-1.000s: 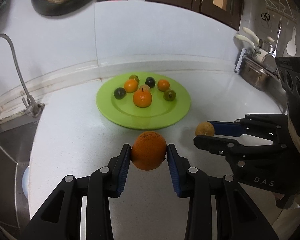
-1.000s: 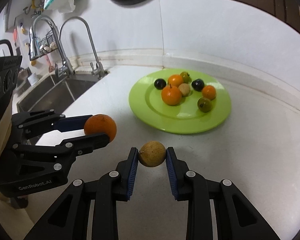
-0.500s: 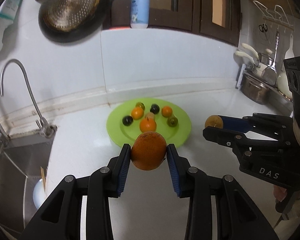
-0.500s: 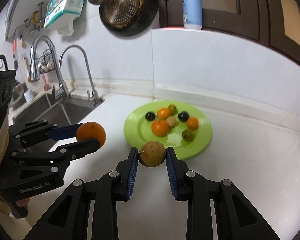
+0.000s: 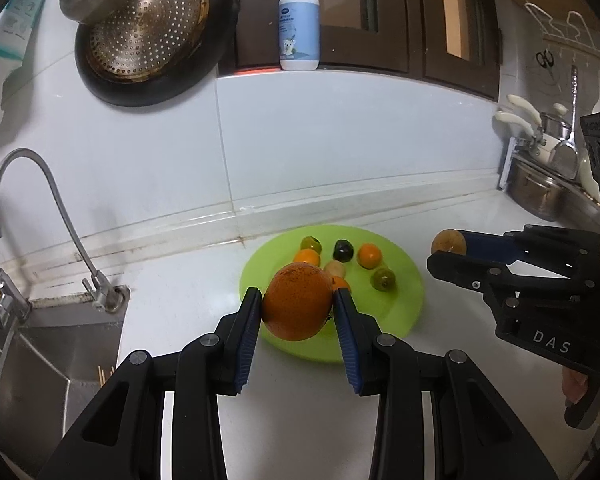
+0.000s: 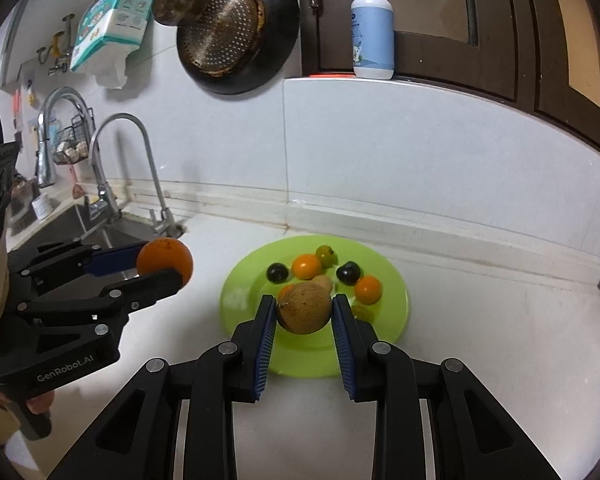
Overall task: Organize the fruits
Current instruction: 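Grasp the large orange with the left gripper while the right gripper grasps the tan fruit, then carry both fruits onto the green plate and open both grippers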
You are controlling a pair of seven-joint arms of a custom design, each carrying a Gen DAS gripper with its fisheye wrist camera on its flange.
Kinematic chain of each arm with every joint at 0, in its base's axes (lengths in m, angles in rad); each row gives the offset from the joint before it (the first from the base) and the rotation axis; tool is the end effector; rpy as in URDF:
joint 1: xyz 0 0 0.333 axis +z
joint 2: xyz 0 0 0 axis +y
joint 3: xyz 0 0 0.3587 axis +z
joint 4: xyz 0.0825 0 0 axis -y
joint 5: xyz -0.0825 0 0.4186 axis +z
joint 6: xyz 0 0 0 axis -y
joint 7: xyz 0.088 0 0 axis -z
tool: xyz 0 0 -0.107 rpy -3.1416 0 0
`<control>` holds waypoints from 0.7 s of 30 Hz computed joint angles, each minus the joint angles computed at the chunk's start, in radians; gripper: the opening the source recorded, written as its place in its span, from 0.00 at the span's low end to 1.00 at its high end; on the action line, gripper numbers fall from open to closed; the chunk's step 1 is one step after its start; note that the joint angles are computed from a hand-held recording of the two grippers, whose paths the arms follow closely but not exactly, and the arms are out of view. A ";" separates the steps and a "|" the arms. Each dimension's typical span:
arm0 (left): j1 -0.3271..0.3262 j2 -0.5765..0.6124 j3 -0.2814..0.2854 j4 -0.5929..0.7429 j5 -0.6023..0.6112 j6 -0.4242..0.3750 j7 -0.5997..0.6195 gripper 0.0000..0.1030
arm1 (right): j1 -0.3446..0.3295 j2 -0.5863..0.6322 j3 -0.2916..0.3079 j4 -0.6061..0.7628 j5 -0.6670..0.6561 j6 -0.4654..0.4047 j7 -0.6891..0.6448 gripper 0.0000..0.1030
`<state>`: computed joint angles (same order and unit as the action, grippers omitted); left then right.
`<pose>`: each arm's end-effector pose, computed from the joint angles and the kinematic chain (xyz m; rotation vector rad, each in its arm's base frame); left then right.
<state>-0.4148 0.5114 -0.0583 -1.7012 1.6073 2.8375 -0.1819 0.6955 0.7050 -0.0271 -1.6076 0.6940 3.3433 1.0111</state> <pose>0.6326 -0.3756 0.3445 -1.5201 1.7715 -0.8955 0.6519 0.4335 0.3342 -1.8961 1.1364 -0.5965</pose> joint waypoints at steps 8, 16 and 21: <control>0.011 0.082 0.019 0.089 -0.116 0.028 0.131 0.36 | 0.036 0.083 -0.091 0.118 -0.040 -0.092 0.079 0.29; 0.037 0.189 0.021 0.187 -0.372 0.075 0.369 0.36 | 0.022 0.181 -0.133 0.255 -0.141 -0.196 0.207 0.29; 0.048 0.246 0.011 0.238 -0.515 0.081 0.509 0.36 | -0.006 0.240 -0.129 0.343 -0.203 -0.259 0.279 0.29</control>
